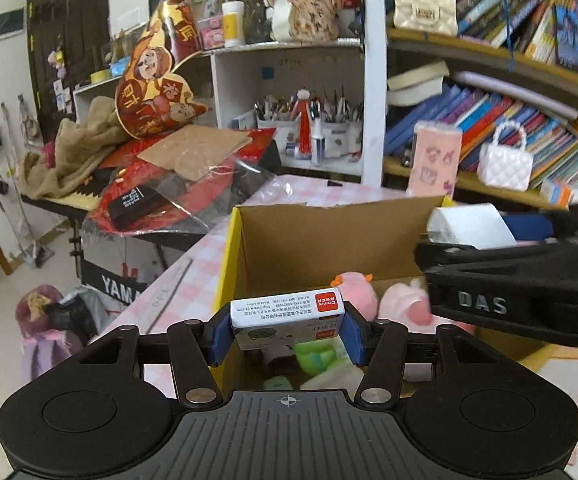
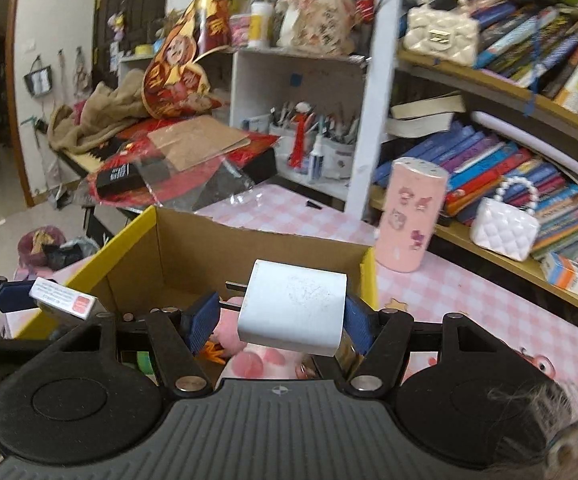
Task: Organize objects
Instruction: 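Open the right tool to drop the charger while the left tool releases the small box into the box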
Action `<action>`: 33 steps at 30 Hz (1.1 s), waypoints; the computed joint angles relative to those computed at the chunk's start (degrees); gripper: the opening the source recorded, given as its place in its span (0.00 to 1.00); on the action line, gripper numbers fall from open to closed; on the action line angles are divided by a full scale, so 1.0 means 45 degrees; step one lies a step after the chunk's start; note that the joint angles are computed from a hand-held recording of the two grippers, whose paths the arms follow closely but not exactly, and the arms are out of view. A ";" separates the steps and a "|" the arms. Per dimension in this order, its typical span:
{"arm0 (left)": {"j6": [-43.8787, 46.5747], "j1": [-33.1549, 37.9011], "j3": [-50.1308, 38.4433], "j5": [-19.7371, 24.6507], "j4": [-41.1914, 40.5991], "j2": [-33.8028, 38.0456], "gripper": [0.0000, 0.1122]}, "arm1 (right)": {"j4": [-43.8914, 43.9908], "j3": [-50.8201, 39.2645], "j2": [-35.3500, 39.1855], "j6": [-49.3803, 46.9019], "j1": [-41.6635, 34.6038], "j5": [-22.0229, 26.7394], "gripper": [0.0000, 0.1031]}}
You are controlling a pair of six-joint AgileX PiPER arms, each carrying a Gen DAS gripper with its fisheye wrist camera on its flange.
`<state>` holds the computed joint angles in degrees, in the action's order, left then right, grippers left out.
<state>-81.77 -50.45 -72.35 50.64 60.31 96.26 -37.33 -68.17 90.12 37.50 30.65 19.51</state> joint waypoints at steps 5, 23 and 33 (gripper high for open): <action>0.1187 0.0420 -0.1172 0.0188 -0.0295 0.1156 0.47 | 0.3405 -0.1701 0.1538 -0.4690 -0.0608 -0.0105 0.62; 0.3236 0.1124 -0.2836 0.0255 -0.1746 0.2762 0.48 | 0.9467 -0.9223 0.6481 -1.1595 -0.1612 0.6489 0.62; 0.3332 0.1175 -0.2507 -0.0209 -0.1692 0.2531 0.63 | 0.9411 -1.0179 0.7140 -1.0878 -0.1717 0.7086 0.62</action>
<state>-66.78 -45.16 -83.64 49.70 52.70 107.65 5.02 -113.97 122.25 -11.45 22.92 51.40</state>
